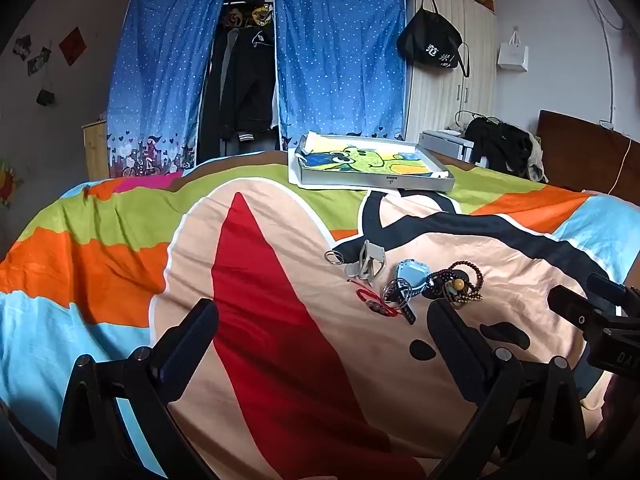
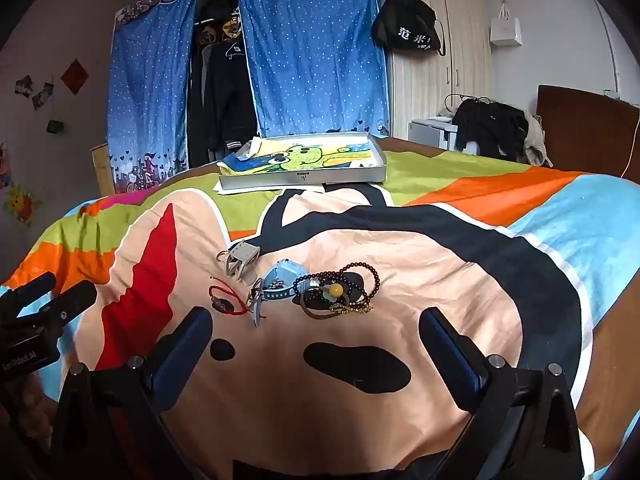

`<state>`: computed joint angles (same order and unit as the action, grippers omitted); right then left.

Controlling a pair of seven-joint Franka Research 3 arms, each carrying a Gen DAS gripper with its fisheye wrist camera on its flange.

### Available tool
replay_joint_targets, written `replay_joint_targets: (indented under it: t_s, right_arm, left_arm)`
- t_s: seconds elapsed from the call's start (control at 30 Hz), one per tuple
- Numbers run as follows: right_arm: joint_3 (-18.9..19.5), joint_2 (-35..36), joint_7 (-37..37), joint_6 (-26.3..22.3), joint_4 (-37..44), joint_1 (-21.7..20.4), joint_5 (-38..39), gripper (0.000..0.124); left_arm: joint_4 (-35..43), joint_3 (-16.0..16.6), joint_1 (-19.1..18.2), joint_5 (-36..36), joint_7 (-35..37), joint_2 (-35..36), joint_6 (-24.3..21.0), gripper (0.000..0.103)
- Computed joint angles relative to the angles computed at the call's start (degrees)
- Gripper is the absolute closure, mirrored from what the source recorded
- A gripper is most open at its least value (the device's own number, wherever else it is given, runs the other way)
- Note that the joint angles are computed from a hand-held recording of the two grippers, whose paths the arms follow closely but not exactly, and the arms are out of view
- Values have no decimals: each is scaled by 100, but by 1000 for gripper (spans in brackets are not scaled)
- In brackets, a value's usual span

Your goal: Organize jewelry

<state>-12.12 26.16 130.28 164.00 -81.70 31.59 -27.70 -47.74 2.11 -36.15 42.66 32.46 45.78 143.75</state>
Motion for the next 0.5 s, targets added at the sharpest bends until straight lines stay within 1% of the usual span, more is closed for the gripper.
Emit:
replay_joint_targets:
  t_s: [0.17,0.2,0.23,0.27,0.33,0.37,0.5]
  right_arm:
    - [-19,-7,16,17,-26,7,-10,21]
    - [-3,-18,-9,6,-35,-2,2,21]
    - [4,-20,-16,-4,-37,-7,12,21]
    - [15,-22,-26,-13,-41,-14,26,21]
    - [48,-12,-57,-42,-17,-33,69,21]
    - [54,-9,-63,-52,-8,-33,82,21]
    - [55,-6,-47,-63,14,-15,97,21]
  left_arm:
    - [-3,28,-14,44,-8,-1,5,2]
    - [-38,140,-67,-61,18,-17,42,2]
    - [-273,51,-11,96,-110,-164,83,2]
    - [-391,43,-7,125,-149,-245,111,2]
    - [-468,10,23,151,-174,-286,131,2]
    - [-331,-30,43,119,-107,-211,70,2]
    - [-401,-33,56,144,-125,-254,95,2]
